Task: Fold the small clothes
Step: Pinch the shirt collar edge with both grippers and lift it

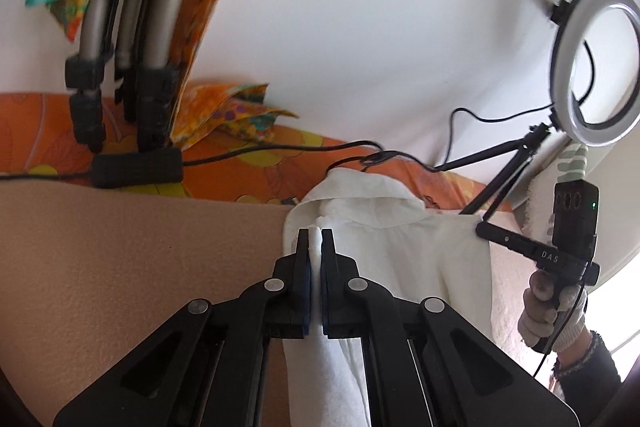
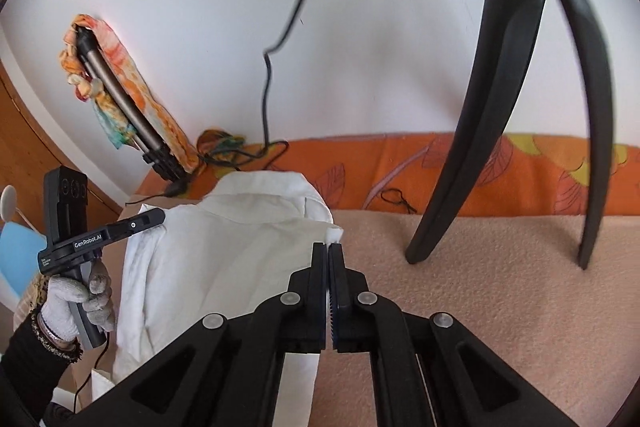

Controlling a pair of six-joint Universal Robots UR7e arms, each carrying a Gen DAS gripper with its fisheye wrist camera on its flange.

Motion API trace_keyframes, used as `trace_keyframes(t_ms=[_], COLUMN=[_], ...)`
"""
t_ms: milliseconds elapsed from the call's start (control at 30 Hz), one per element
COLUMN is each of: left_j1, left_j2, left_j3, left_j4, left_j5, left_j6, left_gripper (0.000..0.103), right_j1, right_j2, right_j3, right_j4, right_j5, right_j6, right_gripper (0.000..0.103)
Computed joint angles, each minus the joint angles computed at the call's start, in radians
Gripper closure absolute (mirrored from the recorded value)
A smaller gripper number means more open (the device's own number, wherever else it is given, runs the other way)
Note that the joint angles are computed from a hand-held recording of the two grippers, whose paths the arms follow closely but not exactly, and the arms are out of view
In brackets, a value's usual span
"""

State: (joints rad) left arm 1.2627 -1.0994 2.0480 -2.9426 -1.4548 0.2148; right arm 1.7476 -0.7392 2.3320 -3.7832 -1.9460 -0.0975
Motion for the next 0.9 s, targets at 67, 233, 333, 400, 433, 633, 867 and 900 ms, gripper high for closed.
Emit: trace_keyframes(t_ms=[67,233,333,400,433,633,867,900], left_j1=[-0.016,-0.049,-0.075,-0.087,-0.092,-0.138,-0.187,-0.196], left_j2=[-0.022,-0.077,-0.117,-0.149,-0.168,-0.284,-0.465,-0.501], left_j3=[0.019,0.062,0.097,0.116,0.125,0.22,0.357,0.379], left_j4=[-0.007,-0.017,-0.028,-0.024,-0.018,-0.019,0.014,0.029], left_j5=[0.004,-0.019,-0.018,-0.026,-0.029,-0.02,0.005,0.012], left_j6=[0.01,0.014,0.031,0.033,0.035,0.063,0.077,0.072], left_gripper=[0.101,0.101,0.101,0.101,0.101,0.101,0.101,0.101], right_j1=[0.025,0.094,0.142,0.174,0.189,0.284,0.423,0.448], right_j2=[-0.02,-0.069,-0.093,-0.094,-0.102,-0.152,-0.167,-0.163], right_j3=[0.015,0.041,0.052,0.048,0.053,0.118,0.176,0.182], right_j4=[-0.003,0.008,0.013,0.018,0.023,0.018,0.036,0.038], right_j5=[-0.007,-0.029,-0.042,-0.061,-0.067,-0.107,-0.18,-0.197], right_j6=[0.008,0.02,0.023,0.026,0.032,0.088,0.216,0.235], right_gripper=[0.103,0.103,0.103,0.103,0.103,0.103,0.103,0.103])
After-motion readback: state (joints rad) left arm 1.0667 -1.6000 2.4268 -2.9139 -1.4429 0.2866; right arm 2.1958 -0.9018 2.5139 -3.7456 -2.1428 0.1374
